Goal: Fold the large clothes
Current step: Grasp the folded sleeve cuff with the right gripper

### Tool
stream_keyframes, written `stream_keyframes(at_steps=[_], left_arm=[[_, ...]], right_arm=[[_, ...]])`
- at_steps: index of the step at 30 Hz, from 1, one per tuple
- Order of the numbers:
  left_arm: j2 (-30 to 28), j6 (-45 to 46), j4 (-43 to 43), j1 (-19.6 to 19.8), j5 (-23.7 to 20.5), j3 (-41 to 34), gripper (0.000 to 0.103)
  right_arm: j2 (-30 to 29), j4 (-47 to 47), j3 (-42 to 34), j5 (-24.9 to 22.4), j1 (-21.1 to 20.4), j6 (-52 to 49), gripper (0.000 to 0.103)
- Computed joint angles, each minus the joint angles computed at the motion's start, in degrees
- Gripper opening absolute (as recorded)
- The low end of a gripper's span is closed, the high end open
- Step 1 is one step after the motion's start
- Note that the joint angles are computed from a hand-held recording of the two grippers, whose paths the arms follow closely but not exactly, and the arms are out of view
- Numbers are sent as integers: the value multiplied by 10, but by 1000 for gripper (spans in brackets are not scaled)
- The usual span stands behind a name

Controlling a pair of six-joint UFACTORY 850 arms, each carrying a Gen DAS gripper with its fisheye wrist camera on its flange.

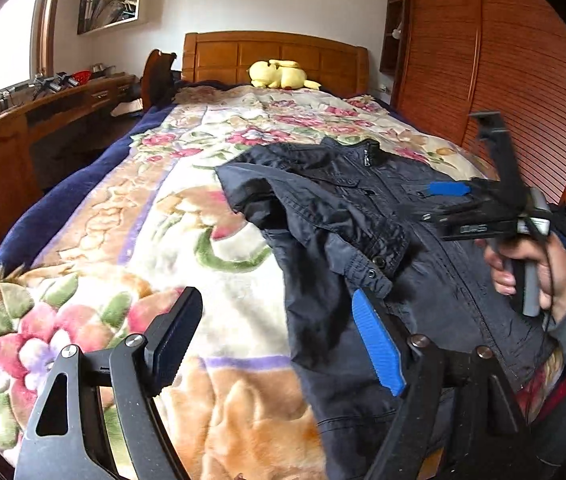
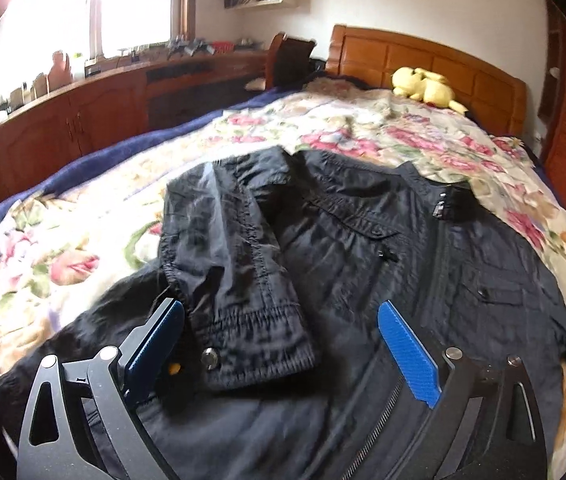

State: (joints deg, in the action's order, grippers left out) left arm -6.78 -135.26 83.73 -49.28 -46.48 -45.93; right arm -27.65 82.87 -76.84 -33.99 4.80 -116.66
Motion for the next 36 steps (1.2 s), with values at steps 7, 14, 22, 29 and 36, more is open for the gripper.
stream_keyframes(at_steps=[7,14,22,29,36], left_arm=[[14,-14,-2,-8,-15,16,78],[20,-20,-1,-12,-21,21,78],[22,-24,3,-12,-26,19,78],[23,-25,3,-10,-25,18,78],[22,-22,3,-9,-25,17,78]], right_arm=[[-78,-182,-97,31,36,188,95],[-115,-291,-141,14,42,296,94],[-107,-301,-134,-11,39,281,65],[-93,-300,-116,-3,39,258,56],[-78,-258,-94,-8,34,193,12]])
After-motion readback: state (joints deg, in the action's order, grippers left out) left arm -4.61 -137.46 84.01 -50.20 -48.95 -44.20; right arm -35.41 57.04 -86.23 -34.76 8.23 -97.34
